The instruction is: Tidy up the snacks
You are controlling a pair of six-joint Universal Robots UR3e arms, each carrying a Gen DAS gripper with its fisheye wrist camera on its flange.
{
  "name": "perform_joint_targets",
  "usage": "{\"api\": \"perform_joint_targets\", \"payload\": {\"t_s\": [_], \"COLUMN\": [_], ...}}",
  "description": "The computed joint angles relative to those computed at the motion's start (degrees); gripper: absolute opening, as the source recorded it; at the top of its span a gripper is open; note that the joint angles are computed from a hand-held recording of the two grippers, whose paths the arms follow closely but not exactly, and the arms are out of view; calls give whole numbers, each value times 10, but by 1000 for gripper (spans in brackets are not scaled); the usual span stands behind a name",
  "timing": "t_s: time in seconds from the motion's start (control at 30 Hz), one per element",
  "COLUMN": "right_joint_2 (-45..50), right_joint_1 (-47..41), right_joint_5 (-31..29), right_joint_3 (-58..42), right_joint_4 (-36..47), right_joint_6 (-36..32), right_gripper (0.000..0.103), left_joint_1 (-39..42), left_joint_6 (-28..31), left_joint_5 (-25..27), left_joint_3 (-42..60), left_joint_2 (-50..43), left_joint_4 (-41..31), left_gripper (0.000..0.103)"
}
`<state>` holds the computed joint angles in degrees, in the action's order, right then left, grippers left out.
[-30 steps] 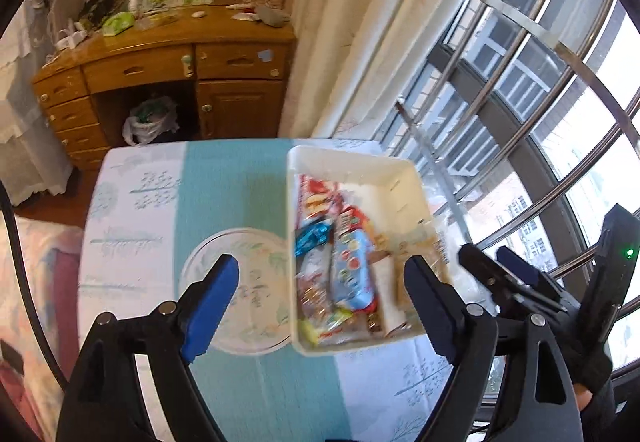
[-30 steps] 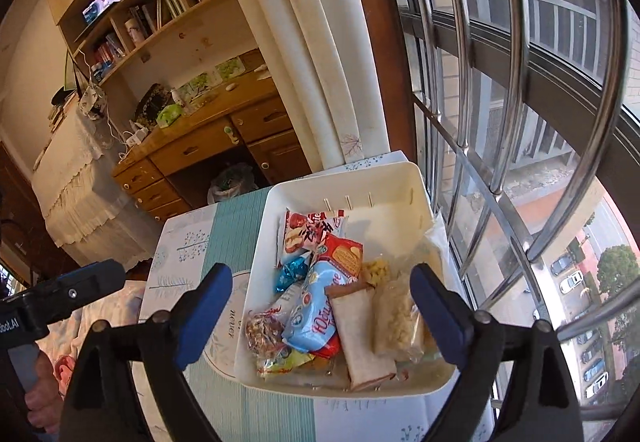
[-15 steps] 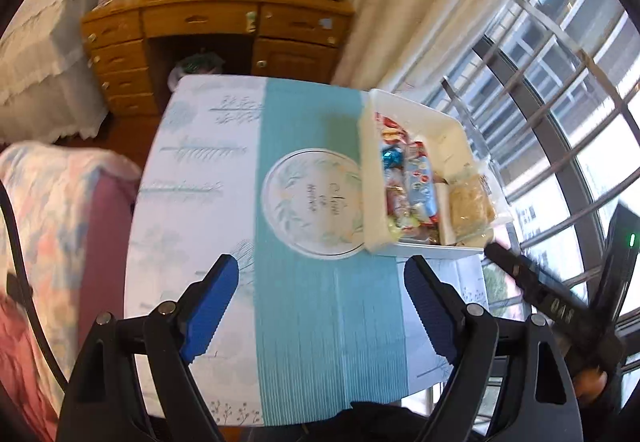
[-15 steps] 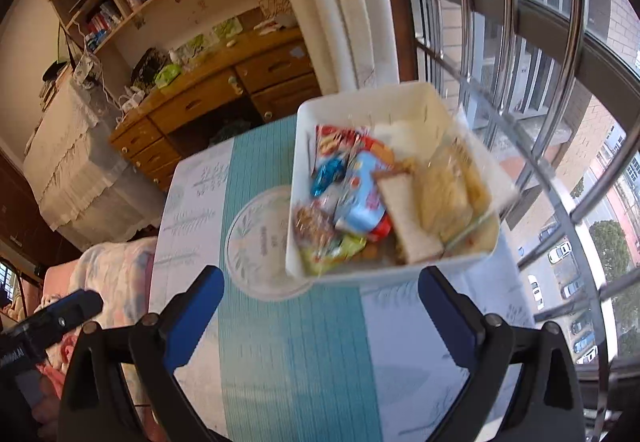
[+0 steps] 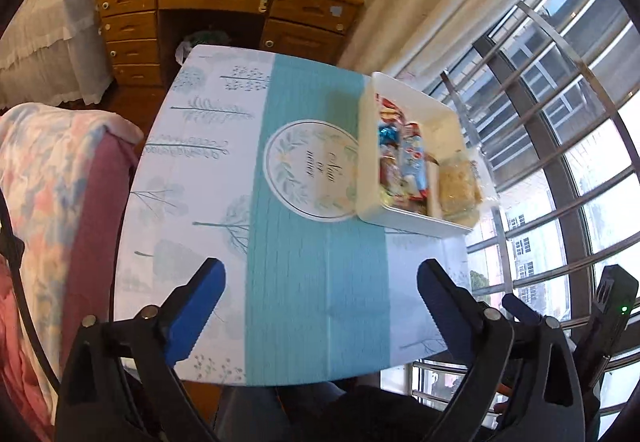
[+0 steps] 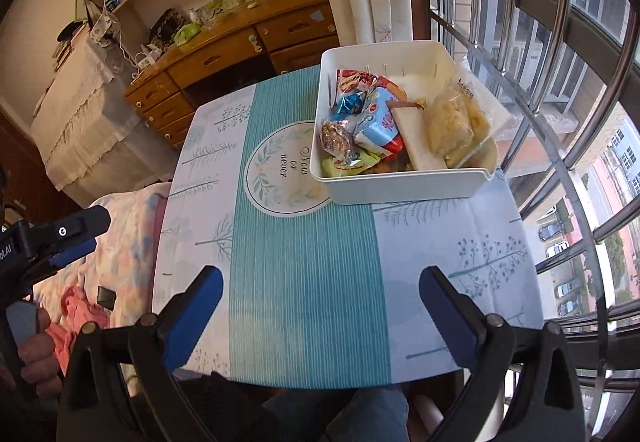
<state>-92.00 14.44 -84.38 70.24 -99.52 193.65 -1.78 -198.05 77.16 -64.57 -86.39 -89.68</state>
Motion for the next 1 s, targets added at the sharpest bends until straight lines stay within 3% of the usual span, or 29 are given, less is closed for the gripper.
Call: {"api": "perform_joint_targets", "payload": {"t_s": [0.23, 0.37, 0.5, 0.6, 0.77, 1.0], "right_joint_2": [-19, -21, -16, -23, -26, -40], "right_joint_1": [-56, -102, -124, -119, -85, -61], "right_joint_5": [40, 81, 101, 94, 51, 28], "right_joint_3": [-86, -144, -182, -165, -157, -123], "right_joint_4": [126, 197, 240, 229, 208, 181], "right_joint_6": [-101, -143, -149, -128, -103, -77], "right_gripper": [103, 103, 103, 103, 103, 103], "left_joint_1": [-109, -172, -200, -222, -243, -255], "left_joint_6": [-60, -93, -127, -141, -152, -160], "left_joint_5": [75, 154, 191, 219, 251, 270], "left_joint_3": [183, 315, 388, 462, 477, 368], "left_joint_2": [-99, -167, -199, -240, -248, -191], "left_joint_4": [-61, -107, -140, -192, -208, -158], "left_gripper": [102, 102, 102, 102, 102, 102]}}
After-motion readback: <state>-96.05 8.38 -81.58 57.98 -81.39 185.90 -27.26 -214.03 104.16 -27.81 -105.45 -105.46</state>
